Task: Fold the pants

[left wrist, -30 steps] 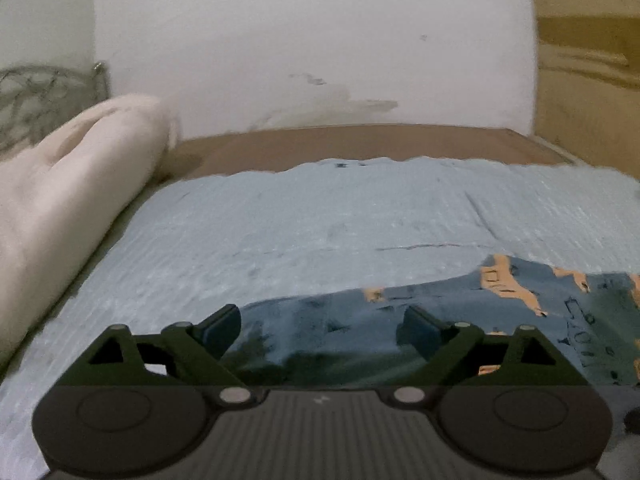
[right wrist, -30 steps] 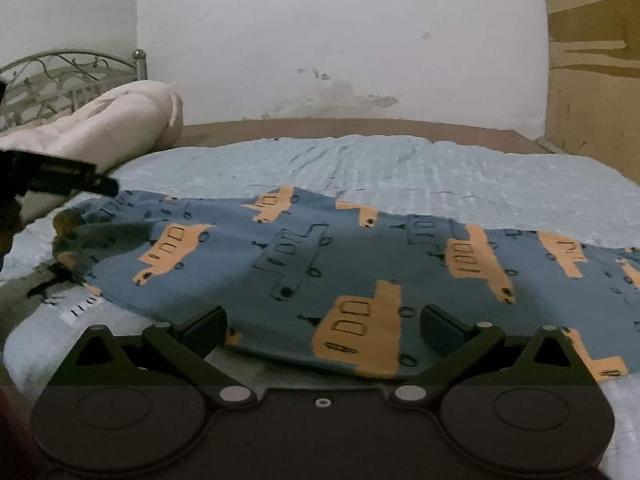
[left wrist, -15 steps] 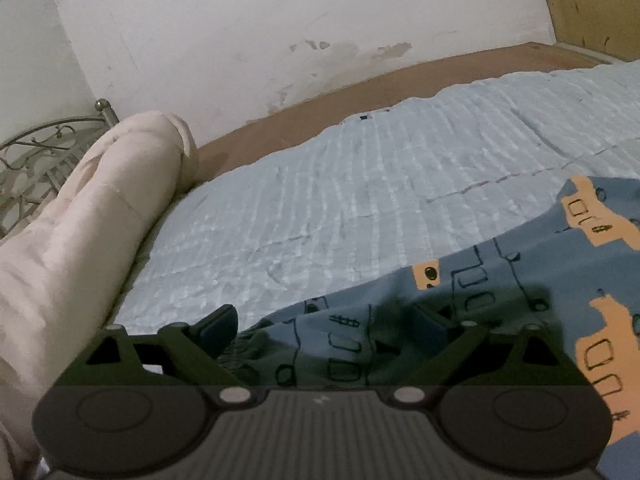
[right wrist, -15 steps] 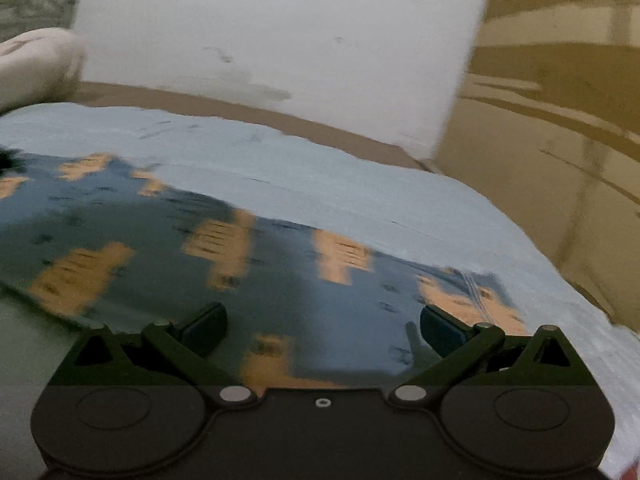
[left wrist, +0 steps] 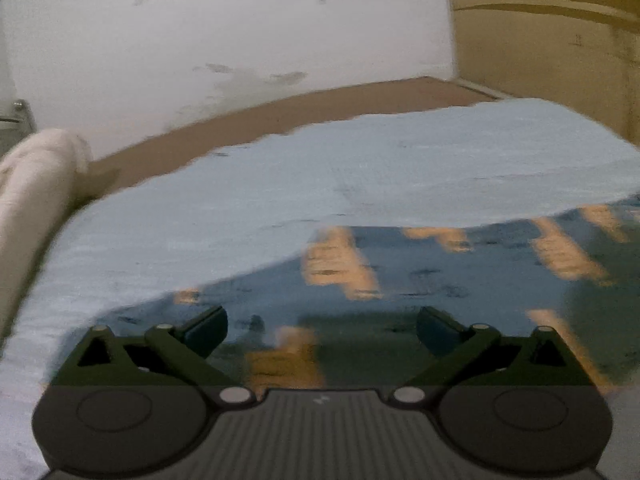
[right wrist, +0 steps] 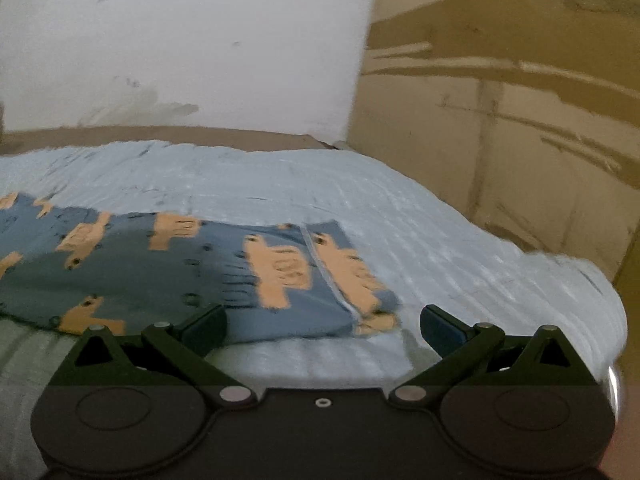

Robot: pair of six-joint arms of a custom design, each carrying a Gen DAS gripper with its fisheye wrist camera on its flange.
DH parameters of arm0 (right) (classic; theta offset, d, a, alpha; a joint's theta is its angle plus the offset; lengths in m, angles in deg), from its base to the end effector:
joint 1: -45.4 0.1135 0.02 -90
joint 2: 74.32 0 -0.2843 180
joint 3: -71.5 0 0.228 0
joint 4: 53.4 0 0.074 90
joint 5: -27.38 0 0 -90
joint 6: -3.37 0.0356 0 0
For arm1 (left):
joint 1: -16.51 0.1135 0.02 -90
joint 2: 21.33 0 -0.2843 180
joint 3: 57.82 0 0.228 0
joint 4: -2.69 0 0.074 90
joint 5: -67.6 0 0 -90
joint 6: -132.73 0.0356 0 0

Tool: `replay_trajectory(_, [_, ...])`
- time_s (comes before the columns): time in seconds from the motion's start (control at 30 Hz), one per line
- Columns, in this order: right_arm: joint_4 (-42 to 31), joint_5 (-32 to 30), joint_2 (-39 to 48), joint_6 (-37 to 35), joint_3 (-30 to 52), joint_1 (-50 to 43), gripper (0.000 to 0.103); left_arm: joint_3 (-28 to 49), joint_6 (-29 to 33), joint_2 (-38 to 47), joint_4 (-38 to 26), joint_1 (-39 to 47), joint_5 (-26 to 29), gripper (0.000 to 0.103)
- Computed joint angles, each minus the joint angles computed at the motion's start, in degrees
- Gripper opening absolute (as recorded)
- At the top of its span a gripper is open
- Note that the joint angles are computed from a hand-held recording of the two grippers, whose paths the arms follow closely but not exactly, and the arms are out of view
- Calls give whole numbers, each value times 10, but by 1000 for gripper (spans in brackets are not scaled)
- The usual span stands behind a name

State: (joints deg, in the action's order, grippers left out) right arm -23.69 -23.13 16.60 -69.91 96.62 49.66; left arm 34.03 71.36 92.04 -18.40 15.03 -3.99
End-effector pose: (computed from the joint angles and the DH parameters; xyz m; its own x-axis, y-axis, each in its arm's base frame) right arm 0.2012 -0.0077 0.1300 -0.4316 0.1905 -0.8817 0.6049 0.7862 -0.1263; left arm 0.4238 -0.0222 0.2179 -0.4710 0.4669 -0.7484 0.5497 0.8189 0.1650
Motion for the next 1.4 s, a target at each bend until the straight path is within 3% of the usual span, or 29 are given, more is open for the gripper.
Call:
replay_trajectory(0.13, [-3,-64,-44,31,-30,-50,102,-53,-6,-26,10,-42,13,102])
replay_trajectory(0.3, [32,-209,-69,37,-52,-120,102,-105,-34,-49,39,-91,15,102])
replay_trajectory(0.47, [-22,-336,-76,76,-19,-188,102,-143,-48,-62,78,-128,44,102])
replay_trajectory(0.7, [-37,-390,-60,157,12,-234,102,-165,-68,-35,110,-140,29,102])
replay_trajectory(0.87, [-73,-331,-40,175,41,-203,100,-177,-82,-32,127,-124,54,102])
replay_trajectory(0.97, [-60,-284,-36,213,35,-182,87,-184,-83,-30,140,-120,63,102])
replay_trajectory(1.13, [13,-306,-29,285,1,-226,47,-159,-84,-30,102,-115,76,102])
replay_trajectory(1.23, [40,-339,-26,310,-16,-259,34,-136,-91,-35,70,-110,101,102])
replay_trajectory(1.4, [41,-328,-25,306,-17,-259,16,-83,-118,-32,2,-107,142,102])
